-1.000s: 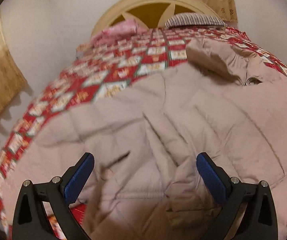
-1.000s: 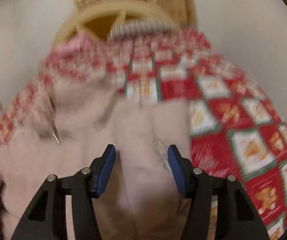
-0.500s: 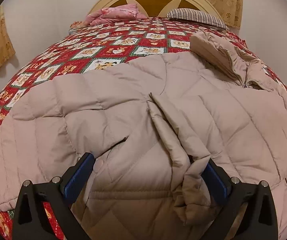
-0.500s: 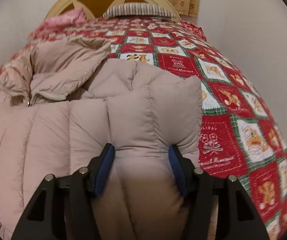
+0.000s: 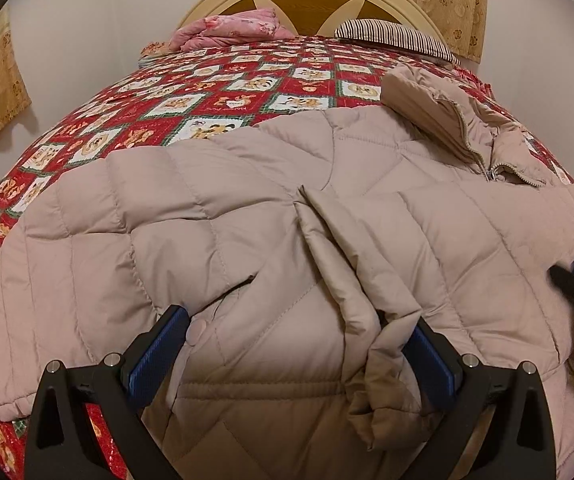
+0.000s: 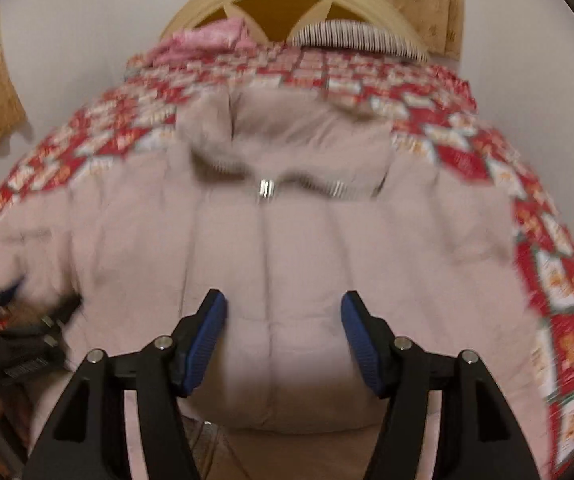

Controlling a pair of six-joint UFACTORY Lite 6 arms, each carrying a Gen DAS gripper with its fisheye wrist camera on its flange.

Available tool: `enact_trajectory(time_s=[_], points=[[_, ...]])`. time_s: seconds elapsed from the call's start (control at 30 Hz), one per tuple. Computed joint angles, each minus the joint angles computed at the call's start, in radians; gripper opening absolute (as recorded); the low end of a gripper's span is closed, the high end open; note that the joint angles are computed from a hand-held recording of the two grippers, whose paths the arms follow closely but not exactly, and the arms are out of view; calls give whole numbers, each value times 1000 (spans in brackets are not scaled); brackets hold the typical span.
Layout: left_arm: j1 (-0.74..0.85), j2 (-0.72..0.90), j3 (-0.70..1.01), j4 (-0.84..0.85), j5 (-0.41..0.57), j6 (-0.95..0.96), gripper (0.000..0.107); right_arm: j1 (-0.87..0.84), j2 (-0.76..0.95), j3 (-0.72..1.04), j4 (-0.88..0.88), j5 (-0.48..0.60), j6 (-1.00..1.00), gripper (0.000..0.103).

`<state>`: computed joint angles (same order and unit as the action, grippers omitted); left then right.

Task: Fold large clothes

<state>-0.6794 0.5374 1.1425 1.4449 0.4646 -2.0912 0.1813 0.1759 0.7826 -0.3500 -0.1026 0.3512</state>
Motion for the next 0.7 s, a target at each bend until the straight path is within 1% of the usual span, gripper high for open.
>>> enact_trajectory(time_s=[0.03, 0.1, 0.17, 0.2, 0.27, 0.37, 0.5, 0.57, 0.67, 0.7], points=[[1, -1, -2, 1, -1, 0, 102, -3, 20, -14, 68, -36, -67, 65], [1, -1, -2, 1, -1, 1, 102, -9, 39, -41, 149, -97, -165, 66], [1, -2, -3, 3, -2, -2, 102, -11, 53, -58, 190, -131, -209, 67], [3, -5, -6, 9, -6, -9, 102, -3, 50, -67, 223, -139, -235, 68], [8, -21, -27, 44, -19, -46, 102, -10, 50, -80, 191, -160, -202, 68], [22, -75, -95, 164, -42, -187, 102, -7, 44, -89, 189, -168, -192, 68], [23, -184, -215, 234, -38, -317, 102, 26, 49, -76, 303, -152, -282, 69], [0, -259, -288, 205, -8, -323, 102, 28, 48, -78, 319, -155, -296, 69], [-63, -414, -422, 121, 76, -282, 102, 31, 50, -77, 342, -156, -320, 69], [-91, -497, -490, 95, 112, -273, 102, 32, 50, -75, 356, -154, -335, 69]])
